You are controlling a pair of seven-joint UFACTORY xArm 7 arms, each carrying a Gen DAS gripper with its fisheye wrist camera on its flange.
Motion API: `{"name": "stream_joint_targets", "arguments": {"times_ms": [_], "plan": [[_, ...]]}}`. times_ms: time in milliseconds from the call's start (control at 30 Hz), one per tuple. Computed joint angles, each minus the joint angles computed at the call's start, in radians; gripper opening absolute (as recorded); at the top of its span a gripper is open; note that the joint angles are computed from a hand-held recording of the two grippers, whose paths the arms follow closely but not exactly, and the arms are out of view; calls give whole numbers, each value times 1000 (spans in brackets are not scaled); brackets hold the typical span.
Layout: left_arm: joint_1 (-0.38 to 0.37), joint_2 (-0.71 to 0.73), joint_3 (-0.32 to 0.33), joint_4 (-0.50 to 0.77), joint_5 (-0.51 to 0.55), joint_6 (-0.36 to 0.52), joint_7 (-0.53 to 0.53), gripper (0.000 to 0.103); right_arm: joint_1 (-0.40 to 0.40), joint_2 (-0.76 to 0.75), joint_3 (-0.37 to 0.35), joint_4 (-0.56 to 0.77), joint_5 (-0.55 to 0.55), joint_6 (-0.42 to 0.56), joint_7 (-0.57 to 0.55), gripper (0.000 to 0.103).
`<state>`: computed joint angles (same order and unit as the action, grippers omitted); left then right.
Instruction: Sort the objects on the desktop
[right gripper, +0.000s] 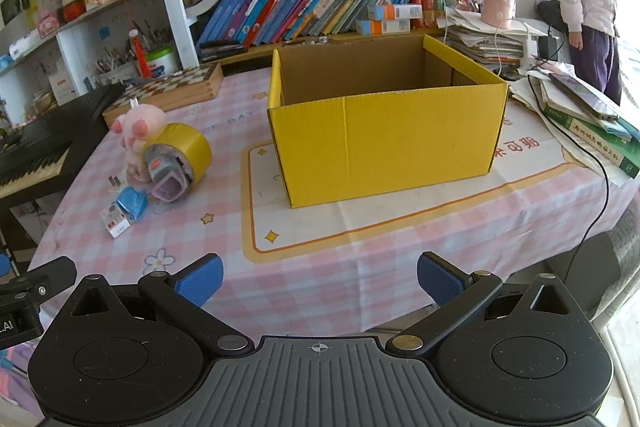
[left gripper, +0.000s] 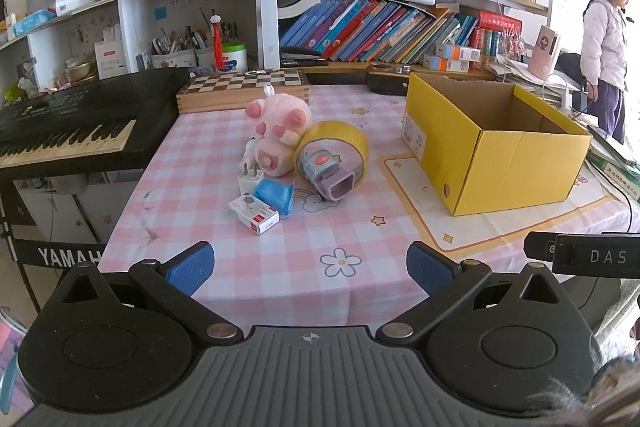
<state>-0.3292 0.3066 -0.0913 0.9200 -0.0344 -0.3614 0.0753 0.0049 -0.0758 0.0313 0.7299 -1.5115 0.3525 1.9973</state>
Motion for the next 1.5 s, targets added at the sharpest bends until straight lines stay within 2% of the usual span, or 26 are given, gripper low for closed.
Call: {"name": "stream_joint_targets", "arguments": {"times_ms": [1500], "plan": [[11,-4,-6,3,21,11,-17,103,10,27,-3,30,9,11,-20,103]]}}
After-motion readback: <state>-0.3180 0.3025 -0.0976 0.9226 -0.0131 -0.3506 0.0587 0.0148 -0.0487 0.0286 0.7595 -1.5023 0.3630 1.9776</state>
